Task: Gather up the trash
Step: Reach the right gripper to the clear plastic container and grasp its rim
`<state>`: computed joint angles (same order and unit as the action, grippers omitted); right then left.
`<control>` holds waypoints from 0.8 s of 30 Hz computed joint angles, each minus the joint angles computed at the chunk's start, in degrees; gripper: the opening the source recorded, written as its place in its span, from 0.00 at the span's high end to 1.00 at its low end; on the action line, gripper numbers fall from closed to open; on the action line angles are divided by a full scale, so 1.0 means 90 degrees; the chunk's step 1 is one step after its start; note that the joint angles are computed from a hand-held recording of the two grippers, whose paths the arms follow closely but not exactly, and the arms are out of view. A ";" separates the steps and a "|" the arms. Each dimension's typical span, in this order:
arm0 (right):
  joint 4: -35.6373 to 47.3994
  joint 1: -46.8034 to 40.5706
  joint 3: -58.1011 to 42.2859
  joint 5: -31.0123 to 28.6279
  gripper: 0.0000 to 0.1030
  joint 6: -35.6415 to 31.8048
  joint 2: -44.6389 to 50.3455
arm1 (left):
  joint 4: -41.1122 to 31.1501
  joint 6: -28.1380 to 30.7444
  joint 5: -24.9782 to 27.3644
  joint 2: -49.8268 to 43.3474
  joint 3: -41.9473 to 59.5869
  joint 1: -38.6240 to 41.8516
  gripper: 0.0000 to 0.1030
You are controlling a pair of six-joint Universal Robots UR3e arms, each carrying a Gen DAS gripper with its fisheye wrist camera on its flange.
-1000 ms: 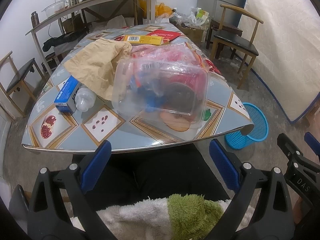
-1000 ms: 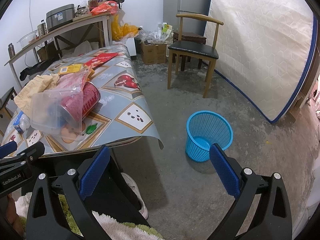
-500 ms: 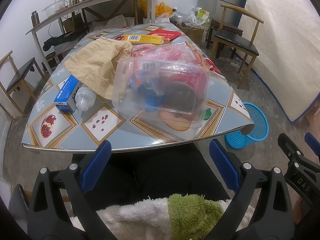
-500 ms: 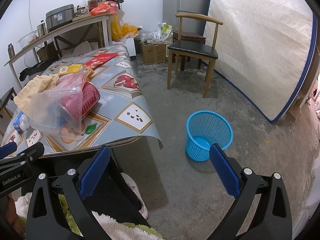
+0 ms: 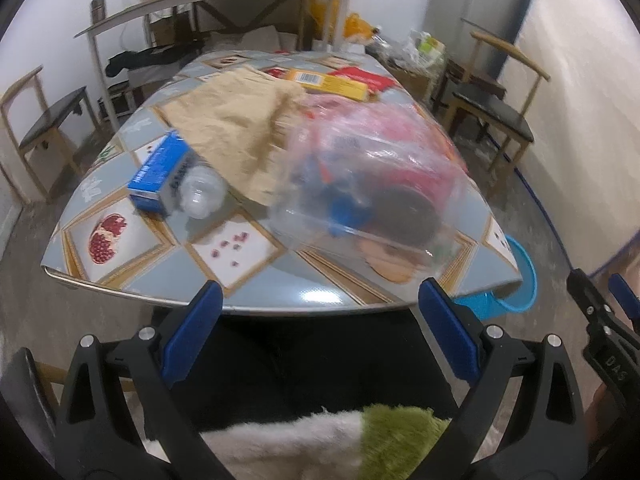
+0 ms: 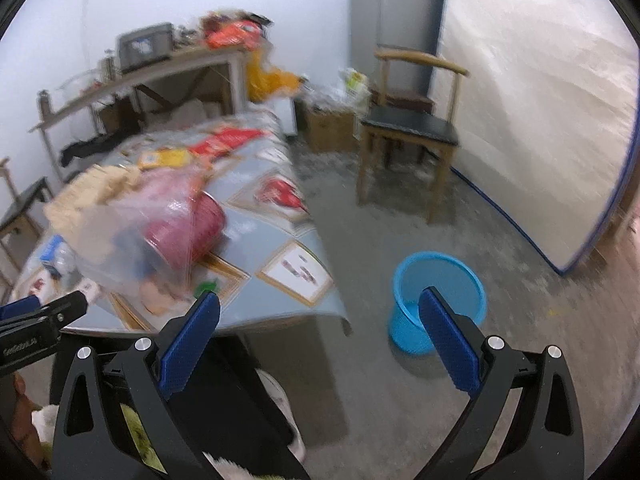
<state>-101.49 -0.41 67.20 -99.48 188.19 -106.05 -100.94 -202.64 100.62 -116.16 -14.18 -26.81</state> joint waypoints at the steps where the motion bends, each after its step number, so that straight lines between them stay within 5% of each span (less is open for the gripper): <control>1: -0.0183 -0.0028 0.0046 0.0147 0.06 -0.0068 0.0016 | 0.0226 -0.0005 -0.0004 0.0208 -0.0409 0.0090 0.08; 7: -0.0407 -0.0382 -0.0469 0.1148 0.06 -0.0136 0.0520 | 0.1961 0.0228 -0.0654 0.1605 -0.3094 0.0940 0.08; 12: -0.0219 -0.0278 -0.1160 0.1441 0.06 -0.0165 0.1174 | 0.3668 0.0782 -0.2518 0.2682 -0.5129 0.1992 0.08; 14: -0.0302 -0.0131 -0.1402 0.1416 0.06 -0.0414 0.1417 | 0.3947 0.0997 -0.2844 0.2706 -0.5287 0.2169 0.08; 18: -0.0486 0.0317 -0.1919 0.1395 0.06 -0.1373 0.1884 | 0.4120 0.1628 -0.2820 0.2446 -0.5016 0.2198 0.08; 24: -0.0724 0.1792 -0.3043 0.0525 0.06 -0.3208 0.3039 | 0.4247 0.1677 -0.2629 0.2345 -0.4847 0.2599 0.08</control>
